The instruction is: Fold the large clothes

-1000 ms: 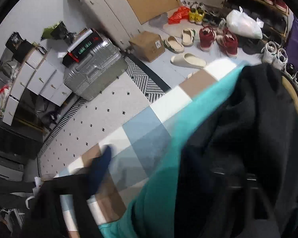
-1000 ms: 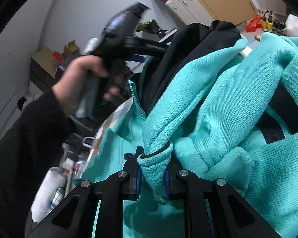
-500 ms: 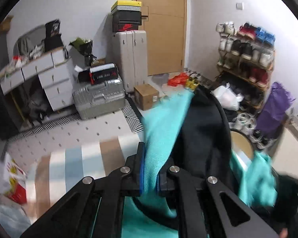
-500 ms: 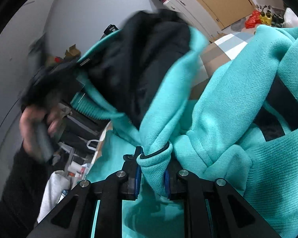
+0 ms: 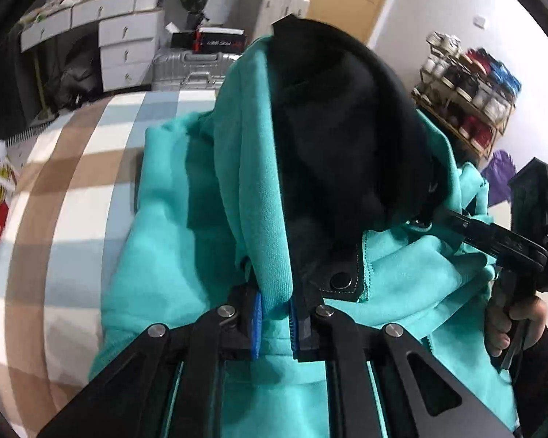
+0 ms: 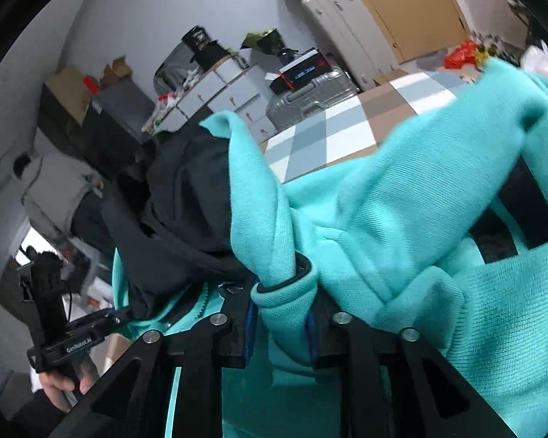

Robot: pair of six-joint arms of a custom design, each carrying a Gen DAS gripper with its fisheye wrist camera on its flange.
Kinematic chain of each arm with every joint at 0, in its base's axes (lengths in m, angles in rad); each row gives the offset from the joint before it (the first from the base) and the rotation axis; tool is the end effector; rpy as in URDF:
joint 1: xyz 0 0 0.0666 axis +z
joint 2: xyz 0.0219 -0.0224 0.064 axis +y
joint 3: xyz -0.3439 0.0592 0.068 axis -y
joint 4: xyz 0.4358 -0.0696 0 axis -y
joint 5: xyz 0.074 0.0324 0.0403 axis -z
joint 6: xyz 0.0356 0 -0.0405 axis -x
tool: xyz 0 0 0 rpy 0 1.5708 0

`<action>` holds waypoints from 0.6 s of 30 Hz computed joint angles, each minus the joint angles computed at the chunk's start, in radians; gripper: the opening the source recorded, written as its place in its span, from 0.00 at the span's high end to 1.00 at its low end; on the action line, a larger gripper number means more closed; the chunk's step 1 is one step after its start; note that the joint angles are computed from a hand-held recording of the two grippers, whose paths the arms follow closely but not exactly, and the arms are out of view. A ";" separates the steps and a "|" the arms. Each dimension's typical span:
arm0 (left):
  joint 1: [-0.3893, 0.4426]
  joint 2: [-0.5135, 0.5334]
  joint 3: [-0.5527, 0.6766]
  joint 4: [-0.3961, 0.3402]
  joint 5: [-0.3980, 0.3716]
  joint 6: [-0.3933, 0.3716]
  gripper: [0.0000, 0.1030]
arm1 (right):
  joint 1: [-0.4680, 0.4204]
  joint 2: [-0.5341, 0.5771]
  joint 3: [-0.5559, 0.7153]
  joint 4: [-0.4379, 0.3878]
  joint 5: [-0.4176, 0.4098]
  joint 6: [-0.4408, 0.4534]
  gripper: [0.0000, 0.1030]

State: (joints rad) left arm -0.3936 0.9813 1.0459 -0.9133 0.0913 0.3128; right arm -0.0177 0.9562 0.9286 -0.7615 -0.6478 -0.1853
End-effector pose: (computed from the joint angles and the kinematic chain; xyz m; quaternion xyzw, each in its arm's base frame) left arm 0.3628 -0.1546 0.4001 0.0539 0.9331 -0.1621 0.3163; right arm 0.3871 0.0142 0.3659 -0.0318 0.8843 0.3235 0.3353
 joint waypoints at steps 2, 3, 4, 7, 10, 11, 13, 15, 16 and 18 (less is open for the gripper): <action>0.009 0.004 0.005 -0.005 0.004 0.023 0.94 | 0.007 0.013 0.053 -0.098 0.024 0.102 0.60; 0.003 0.007 0.009 -0.010 -0.005 0.023 0.94 | 0.011 0.022 0.083 -0.149 0.030 0.150 0.51; 0.000 -0.012 -0.012 -0.004 -0.016 0.019 0.94 | 0.017 0.030 0.124 -0.205 0.038 0.209 0.48; -0.004 -0.024 -0.034 0.007 -0.026 0.015 0.94 | 0.017 0.030 0.188 -0.253 0.041 0.248 0.39; 0.002 -0.010 -0.025 0.004 -0.020 -0.004 0.94 | 0.015 0.070 0.273 -0.232 0.070 0.220 0.34; 0.006 -0.013 -0.030 0.005 -0.014 -0.010 0.94 | 0.024 0.089 0.301 -0.228 0.090 0.221 0.33; 0.014 -0.012 -0.032 0.009 0.006 -0.009 0.94 | 0.066 0.144 0.367 -0.210 0.187 0.217 0.30; 0.022 -0.009 -0.034 0.008 0.018 -0.016 0.94 | 0.119 0.219 0.451 -0.232 0.301 0.194 0.29; 0.024 -0.008 -0.035 0.010 0.021 -0.017 0.94 | 0.135 0.263 0.496 -0.249 0.318 0.188 0.29; 0.026 -0.009 -0.036 0.009 0.027 -0.028 0.94 | 0.182 0.362 0.595 -0.306 0.395 0.194 0.29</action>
